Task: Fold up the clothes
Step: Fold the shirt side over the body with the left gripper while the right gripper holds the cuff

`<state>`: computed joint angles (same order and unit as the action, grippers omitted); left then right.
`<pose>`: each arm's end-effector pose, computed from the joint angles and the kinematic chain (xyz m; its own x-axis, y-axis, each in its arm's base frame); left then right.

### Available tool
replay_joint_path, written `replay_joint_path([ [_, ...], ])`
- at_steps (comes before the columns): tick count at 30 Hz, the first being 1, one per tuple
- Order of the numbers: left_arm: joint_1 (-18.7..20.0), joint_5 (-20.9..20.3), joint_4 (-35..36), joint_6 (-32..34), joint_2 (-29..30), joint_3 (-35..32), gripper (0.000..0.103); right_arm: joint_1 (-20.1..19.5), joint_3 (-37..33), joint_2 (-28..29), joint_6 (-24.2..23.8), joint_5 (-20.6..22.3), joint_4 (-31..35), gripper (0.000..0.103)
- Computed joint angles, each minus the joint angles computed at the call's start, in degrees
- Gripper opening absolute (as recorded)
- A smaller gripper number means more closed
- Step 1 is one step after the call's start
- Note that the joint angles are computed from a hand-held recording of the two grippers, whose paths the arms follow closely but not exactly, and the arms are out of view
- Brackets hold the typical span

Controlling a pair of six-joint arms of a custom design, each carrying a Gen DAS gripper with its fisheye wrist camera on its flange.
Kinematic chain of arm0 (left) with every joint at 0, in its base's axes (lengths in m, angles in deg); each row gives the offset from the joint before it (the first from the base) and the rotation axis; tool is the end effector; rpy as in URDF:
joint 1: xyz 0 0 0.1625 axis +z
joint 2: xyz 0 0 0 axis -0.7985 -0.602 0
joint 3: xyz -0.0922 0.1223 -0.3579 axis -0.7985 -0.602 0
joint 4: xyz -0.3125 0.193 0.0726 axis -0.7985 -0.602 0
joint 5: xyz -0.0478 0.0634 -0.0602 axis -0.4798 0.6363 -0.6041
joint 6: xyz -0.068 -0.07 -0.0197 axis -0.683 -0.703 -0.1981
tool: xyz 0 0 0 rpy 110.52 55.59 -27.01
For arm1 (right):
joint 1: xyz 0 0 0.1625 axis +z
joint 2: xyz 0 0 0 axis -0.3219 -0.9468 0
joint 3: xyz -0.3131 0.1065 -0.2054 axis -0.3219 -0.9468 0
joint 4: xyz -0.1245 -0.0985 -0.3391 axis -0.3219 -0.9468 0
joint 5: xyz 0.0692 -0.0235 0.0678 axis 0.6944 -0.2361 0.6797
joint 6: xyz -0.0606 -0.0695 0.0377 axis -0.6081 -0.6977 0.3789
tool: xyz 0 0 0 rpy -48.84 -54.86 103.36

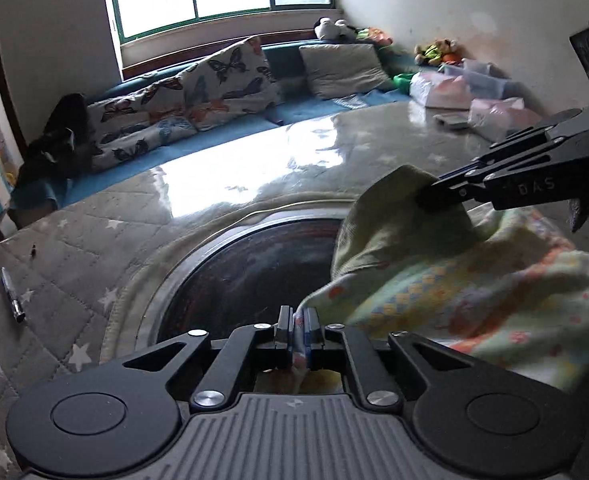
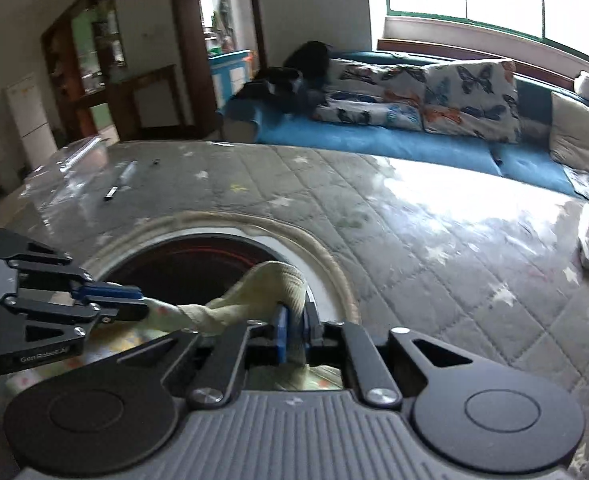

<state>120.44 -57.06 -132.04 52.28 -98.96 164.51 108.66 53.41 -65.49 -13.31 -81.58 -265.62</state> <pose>-0.1047 -0.6825 0.0545 -0.3948 0.7381 -0.5471 0.9114 0.3897 -0.1321 0.0936 -0.6121 0.0932 -0.7769 -0.0433 0.6281 -0.4965 0.6557 -0.5689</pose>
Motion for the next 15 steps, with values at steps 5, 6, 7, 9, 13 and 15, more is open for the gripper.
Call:
replay_joint_path([
  [5,-0.55,0.81,-4.15,-2.32,-1.47,2.78,0.021,0.35,5.86,-2.46,0.31,0.59,-4.73,0.027],
  [6,-0.65,0.41,-4.88,-3.21,-2.24,3.77,0.028,0.52,7.04,-2.93,0.69,0.87,-5.32,0.029],
  [7,-0.74,-0.64,-5.43,-4.07,-3.30,5.15,0.034,0.62,8.24,-3.29,1.13,1.15,-5.96,0.033],
  [9,-0.87,-2.96,-5.11,-5.55,-5.10,7.05,0.037,0.43,11.06,-4.30,2.70,1.98,-6.61,0.036],
  [13,-1.36,-6.26,-3.81,-7.65,-7.05,10.03,0.042,-0.47,14.50,-4.95,4.43,3.22,-7.90,0.037],
  [15,-1.59,-7.36,-2.68,-8.44,-7.28,10.74,0.043,-1.27,14.25,-4.81,6.12,3.37,-7.06,0.037],
])
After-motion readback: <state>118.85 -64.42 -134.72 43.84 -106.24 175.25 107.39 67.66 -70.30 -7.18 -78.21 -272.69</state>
